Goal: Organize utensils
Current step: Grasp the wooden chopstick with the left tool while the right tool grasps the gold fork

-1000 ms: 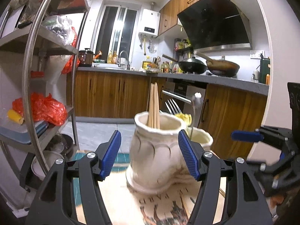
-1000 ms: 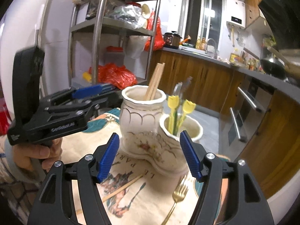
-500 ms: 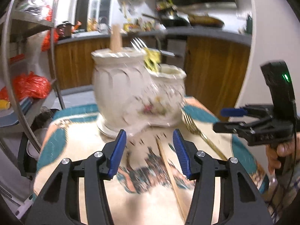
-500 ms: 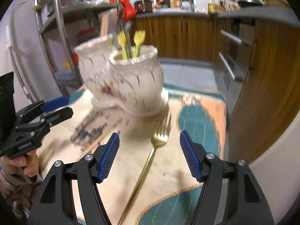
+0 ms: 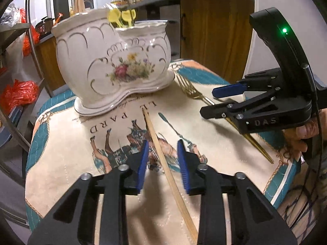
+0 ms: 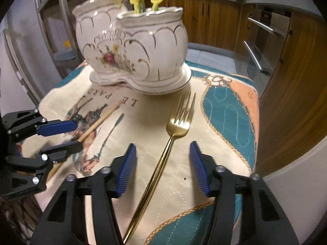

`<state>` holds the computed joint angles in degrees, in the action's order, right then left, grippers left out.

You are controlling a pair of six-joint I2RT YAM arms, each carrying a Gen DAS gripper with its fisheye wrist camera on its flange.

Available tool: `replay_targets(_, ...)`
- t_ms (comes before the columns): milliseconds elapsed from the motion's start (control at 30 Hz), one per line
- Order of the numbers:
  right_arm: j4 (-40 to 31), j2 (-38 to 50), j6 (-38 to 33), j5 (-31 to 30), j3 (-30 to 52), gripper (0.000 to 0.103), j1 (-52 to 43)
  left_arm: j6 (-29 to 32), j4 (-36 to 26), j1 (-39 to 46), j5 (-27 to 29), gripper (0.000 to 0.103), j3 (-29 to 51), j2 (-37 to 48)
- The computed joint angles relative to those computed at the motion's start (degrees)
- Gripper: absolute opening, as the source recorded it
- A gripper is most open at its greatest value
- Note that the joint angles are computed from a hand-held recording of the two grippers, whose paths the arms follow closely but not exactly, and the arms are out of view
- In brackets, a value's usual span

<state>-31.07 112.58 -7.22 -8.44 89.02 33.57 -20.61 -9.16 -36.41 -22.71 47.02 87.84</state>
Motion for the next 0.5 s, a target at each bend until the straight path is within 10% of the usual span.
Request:
replay_targets(100,0.0,-0.4,-0.7,-0.9,-0.4,0.019,-0.5,0.0,-1.1,0.3,0.1,0.006,0.7,1.3)
replay_targets(500,-4.2,-1.4,-2.7,-0.4,0.3,0.013,-1.6,-1.3,-3.4,2.8,-0.1,0.000,-3.1,-3.3)
